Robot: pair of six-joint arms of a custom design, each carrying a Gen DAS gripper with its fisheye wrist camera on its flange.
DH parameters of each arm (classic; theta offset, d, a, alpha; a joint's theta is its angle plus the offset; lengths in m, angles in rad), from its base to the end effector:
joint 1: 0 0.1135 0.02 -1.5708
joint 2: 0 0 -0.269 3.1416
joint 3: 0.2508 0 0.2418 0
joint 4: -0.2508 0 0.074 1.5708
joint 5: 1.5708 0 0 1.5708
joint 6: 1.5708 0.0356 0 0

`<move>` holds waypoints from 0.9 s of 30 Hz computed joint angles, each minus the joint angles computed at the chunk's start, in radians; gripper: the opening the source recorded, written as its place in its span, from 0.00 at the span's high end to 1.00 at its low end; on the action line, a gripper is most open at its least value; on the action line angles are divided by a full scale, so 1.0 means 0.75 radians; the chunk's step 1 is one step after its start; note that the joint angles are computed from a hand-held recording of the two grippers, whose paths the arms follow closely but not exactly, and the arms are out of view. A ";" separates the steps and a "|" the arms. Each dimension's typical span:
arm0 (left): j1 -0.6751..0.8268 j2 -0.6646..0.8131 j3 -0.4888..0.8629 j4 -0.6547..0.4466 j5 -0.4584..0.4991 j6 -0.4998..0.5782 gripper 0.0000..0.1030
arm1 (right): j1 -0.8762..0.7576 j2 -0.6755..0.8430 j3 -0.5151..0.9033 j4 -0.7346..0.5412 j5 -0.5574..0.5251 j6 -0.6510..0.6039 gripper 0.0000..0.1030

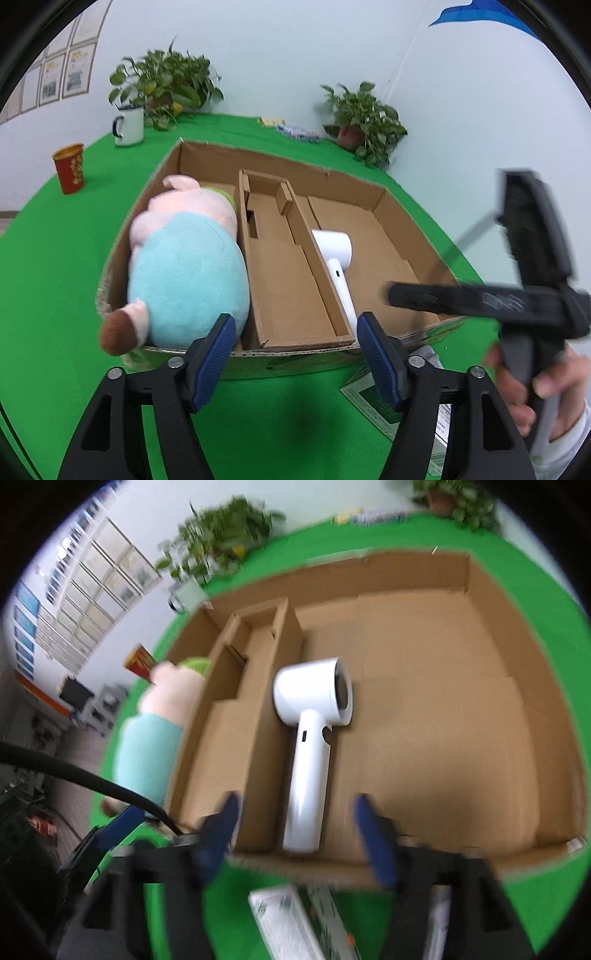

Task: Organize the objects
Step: 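Move the right gripper to the white-and-green product box and grasp it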

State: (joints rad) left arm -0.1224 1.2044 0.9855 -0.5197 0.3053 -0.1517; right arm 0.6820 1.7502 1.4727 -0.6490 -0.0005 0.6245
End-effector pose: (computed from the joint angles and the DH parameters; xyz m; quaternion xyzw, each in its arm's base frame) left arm 0.2420 -0.0406 0.2997 0.0482 0.9048 -0.1924 0.3767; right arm 0.2915 0.2367 0.2841 -0.0273 0.9482 0.1926 0.2513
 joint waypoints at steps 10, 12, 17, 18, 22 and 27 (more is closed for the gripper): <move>-0.118 -0.320 -0.157 -0.061 -0.104 -0.037 0.20 | 0.558 -0.393 -0.464 -0.071 0.561 0.190 0.22; -0.133 -0.331 -0.196 -0.069 -0.078 -0.071 0.20 | 0.595 -0.337 -0.461 -0.113 0.559 0.210 0.23; -0.161 -0.364 -0.298 -0.056 -0.022 -0.144 0.20 | 0.678 -0.234 -0.431 -0.224 0.729 0.231 0.29; -0.163 -0.374 -0.316 -0.053 -0.010 -0.153 0.20 | 0.677 -0.234 -0.439 -0.221 0.723 0.235 0.42; -0.124 -0.391 -0.333 -0.099 0.030 -0.131 0.20 | 0.628 -0.291 -0.518 -0.114 0.575 0.250 0.68; -0.122 -0.415 -0.304 -0.186 -0.013 -0.109 0.20 | 0.463 -0.562 -0.826 0.354 0.108 0.289 0.65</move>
